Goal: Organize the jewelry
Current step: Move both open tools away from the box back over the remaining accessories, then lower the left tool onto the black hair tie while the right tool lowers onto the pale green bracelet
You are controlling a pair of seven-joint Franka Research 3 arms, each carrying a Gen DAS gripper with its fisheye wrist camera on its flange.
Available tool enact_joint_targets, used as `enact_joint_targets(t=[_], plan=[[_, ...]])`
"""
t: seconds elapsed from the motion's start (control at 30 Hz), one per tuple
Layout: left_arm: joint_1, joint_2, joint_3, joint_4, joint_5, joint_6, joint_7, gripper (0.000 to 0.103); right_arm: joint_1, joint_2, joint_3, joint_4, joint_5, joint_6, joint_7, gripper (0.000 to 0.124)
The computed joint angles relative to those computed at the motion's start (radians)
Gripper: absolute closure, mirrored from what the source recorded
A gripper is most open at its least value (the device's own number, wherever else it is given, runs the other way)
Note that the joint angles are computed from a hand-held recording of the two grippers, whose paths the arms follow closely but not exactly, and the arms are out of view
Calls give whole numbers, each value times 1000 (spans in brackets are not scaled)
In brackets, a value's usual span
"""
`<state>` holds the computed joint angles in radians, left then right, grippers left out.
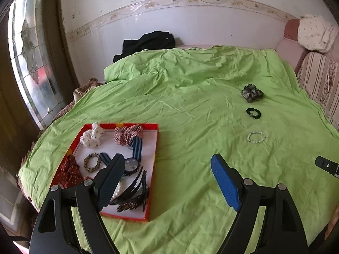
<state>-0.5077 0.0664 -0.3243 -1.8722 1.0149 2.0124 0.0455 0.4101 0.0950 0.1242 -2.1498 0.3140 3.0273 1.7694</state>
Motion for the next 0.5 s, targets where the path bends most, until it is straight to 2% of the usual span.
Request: enact_joint_targets(t=[0.2,0.5], plan=[[-3,68,18,75,4,1,65,20,0,46,-19,57,-36,-30,16,43],[27,171,78,218,-56,145,239,20,14,178,-73,268,-173,-148,77,43]])
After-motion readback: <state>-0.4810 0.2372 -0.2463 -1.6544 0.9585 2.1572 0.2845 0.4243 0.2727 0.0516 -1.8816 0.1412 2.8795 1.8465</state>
